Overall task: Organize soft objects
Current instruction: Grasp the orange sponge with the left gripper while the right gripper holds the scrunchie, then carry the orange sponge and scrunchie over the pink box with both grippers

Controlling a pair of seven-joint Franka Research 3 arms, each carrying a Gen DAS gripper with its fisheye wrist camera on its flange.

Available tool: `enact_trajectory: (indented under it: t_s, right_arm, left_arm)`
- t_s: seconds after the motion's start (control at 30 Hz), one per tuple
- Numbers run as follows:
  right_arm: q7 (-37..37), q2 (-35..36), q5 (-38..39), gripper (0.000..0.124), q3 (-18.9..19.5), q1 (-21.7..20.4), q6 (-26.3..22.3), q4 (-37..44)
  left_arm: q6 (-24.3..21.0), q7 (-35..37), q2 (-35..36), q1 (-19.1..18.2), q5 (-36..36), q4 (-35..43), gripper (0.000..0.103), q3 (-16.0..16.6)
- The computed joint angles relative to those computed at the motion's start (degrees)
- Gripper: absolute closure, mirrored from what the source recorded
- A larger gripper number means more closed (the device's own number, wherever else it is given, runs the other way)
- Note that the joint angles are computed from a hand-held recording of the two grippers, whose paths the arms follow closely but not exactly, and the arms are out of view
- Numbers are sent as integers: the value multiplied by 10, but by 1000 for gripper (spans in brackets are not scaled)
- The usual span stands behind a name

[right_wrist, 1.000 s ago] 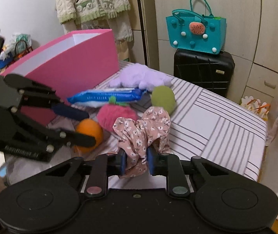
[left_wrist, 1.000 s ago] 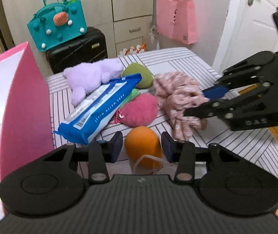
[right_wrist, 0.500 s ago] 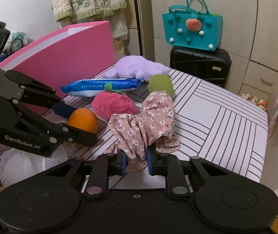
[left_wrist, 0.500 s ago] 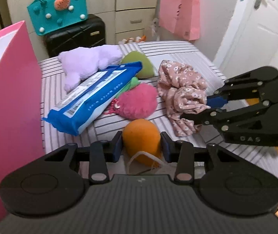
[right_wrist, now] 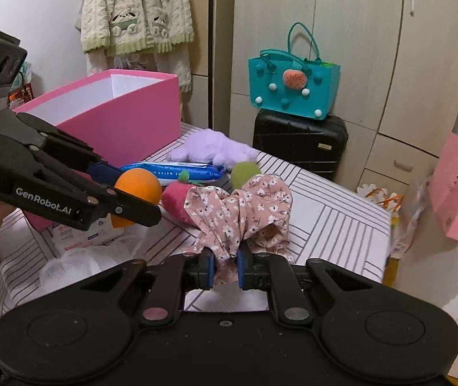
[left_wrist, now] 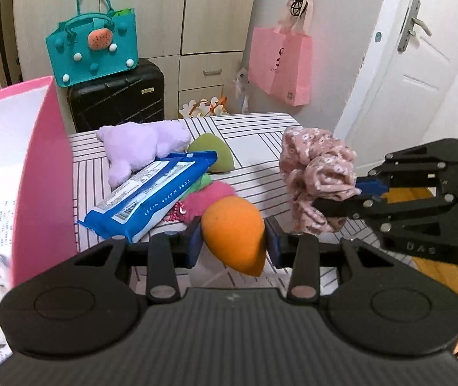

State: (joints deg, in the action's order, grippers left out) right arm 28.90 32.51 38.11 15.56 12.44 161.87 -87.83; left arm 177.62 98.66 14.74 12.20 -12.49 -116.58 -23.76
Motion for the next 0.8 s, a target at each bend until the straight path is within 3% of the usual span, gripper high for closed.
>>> enact_trajectory:
  t_s: [0.13, 0.27, 0.53, 0.7, 0.8]
  right_arm:
    - [16, -23, -4, 109, -7, 3, -14, -18]
    - [24, -51, 4, 109, -8, 6, -31, -41]
    - [15, -116, 39, 109, -11, 17, -54, -91]
    - [60, -145, 5, 109, -38, 45, -99, -99]
    - [91, -155, -24, 109, -50, 59, -128, -98]
  left_arm:
    - [-28, 37, -17, 25, -42, -4, 64, -28]
    - [-37, 55, -49, -9, -48, -23, 64, 7]
    - [-66, 142, -126, -35, -145, -70, 64, 32]
    - [-117, 185, -178, -66, -189, -98, 64, 71]
    - [-120, 180, -208, -84, -178, -126, 64, 92]
